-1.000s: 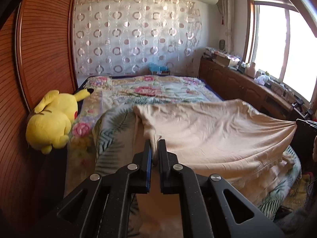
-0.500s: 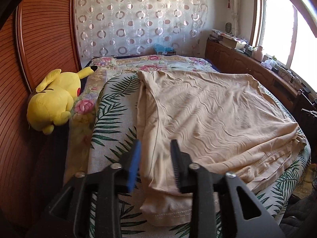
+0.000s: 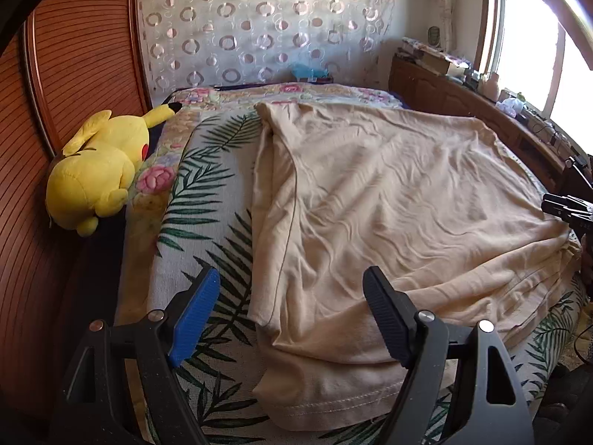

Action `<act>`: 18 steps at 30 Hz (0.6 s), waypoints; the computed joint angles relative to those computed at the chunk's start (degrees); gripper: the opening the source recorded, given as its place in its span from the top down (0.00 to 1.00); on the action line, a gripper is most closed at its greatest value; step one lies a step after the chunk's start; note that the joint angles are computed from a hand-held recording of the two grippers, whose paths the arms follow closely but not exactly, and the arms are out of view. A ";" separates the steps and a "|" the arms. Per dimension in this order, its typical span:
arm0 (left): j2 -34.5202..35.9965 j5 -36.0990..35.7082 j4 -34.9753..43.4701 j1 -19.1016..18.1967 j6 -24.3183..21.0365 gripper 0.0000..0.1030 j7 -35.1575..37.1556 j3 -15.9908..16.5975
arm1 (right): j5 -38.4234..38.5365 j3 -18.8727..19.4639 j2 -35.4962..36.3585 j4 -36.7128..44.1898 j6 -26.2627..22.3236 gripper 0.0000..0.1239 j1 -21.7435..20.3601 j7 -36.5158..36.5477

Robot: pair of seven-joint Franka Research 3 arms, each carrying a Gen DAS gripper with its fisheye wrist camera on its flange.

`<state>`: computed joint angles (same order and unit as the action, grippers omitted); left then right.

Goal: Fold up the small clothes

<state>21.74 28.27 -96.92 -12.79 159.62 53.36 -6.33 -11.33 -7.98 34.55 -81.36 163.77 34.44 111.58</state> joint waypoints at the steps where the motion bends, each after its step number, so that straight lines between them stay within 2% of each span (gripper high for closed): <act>1: 0.16 0.24 0.08 -0.19 -0.23 0.22 -0.17 0.15 | 0.30 0.24 0.50 0.91 -1.09 0.56 -0.18 -0.18; 9: 1.59 -1.01 1.27 -0.09 -2.92 0.22 0.96 -0.46 | -0.85 0.92 3.36 6.44 -7.52 0.55 -0.29 -1.20; 13: 1.78 -2.14 1.14 0.39 -2.48 0.22 1.83 -0.82 | -2.06 0.87 4.11 7.72 -8.60 0.48 0.17 -1.63; 18: 1.79 -1.91 0.96 0.06 -2.04 0.21 1.36 -0.29 | -2.16 1.33 4.53 8.47 -8.78 0.47 -0.11 -1.66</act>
